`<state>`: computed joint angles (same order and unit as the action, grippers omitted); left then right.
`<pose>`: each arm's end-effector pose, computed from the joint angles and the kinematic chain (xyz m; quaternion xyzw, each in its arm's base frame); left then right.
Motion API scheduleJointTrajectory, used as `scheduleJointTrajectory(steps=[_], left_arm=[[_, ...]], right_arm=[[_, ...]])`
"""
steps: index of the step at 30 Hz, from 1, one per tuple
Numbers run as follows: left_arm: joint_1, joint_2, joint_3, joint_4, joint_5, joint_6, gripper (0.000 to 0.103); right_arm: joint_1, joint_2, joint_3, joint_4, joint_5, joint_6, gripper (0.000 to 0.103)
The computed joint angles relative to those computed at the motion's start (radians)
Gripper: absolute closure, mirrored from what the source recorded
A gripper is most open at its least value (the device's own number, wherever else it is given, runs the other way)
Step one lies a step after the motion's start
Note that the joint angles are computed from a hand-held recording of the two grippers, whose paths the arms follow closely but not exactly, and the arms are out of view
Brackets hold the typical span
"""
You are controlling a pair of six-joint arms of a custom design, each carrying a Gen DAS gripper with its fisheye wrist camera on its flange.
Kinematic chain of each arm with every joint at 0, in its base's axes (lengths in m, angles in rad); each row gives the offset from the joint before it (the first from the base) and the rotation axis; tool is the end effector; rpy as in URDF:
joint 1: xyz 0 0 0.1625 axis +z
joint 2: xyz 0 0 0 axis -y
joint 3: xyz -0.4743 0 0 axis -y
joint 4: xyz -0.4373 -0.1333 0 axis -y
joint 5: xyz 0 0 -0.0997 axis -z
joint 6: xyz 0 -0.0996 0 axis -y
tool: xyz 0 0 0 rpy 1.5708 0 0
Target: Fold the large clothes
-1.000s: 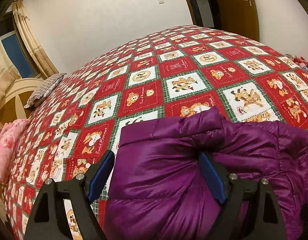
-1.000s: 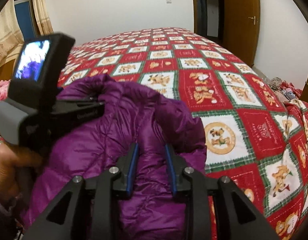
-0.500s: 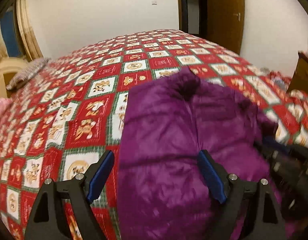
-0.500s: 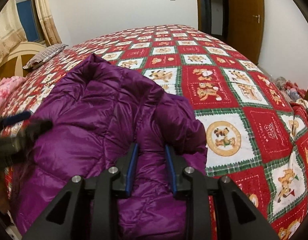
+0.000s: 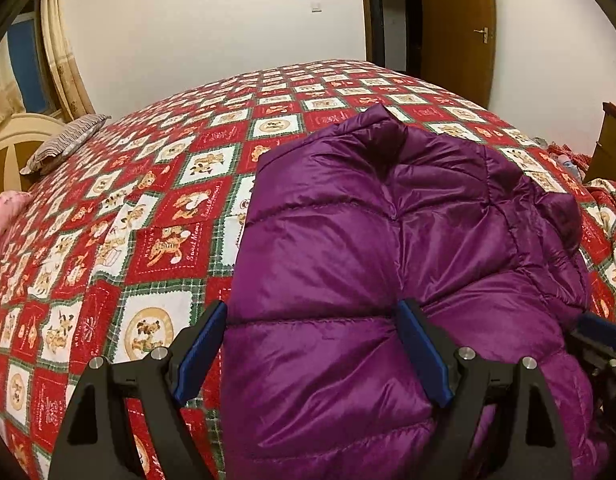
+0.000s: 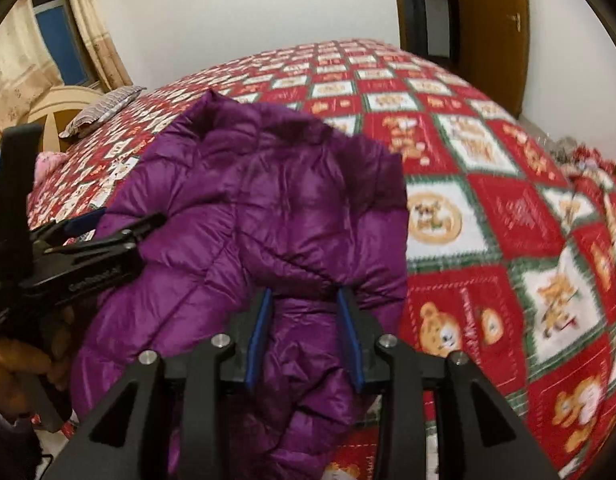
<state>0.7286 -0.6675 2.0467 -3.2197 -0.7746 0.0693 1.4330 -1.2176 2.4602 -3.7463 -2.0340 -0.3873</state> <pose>-0.2895 -0.5324 -0.0138 0.3552 0.8431 -0.2596 0.3091 0.0281 -0.4440 0.2206 0.0057 -0.8754 0.3695 0.3116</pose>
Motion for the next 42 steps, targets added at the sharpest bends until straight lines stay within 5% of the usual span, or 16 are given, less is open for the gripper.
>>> scheduleJointTrajectory(steps=[14,17,21,27,31,38,42], left_arm=[[-0.015,-0.001,0.012,-0.008,0.033,-0.004,0.017],[-0.007,-0.062,0.038,0.056,-0.03,-0.055,0.017],[0.027,-0.176,0.096,0.09,-0.151,-0.138,0.017],[0.129,-0.275,0.099,0.043,-0.343,-0.255,0.013],[0.199,-0.249,0.014,0.149,-0.481,-0.349,0.012],[0.184,-0.152,-0.042,0.222,-0.479,-0.248,0.012],[0.204,-0.138,-0.033,0.175,-0.535,-0.238,0.012]], right_arm=[[-0.02,0.0,-0.004,0.031,0.016,0.005,0.065],[-0.045,-0.072,0.022,0.09,0.094,0.054,0.053],[-0.101,-0.154,0.099,0.005,0.236,0.09,0.006],[-0.208,-0.279,0.151,0.044,0.433,0.148,0.0],[-0.228,-0.27,0.116,0.101,0.486,0.173,0.0],[-0.218,-0.176,0.049,0.127,0.447,0.138,0.0],[-0.207,-0.112,0.018,0.14,0.426,0.105,0.0]])
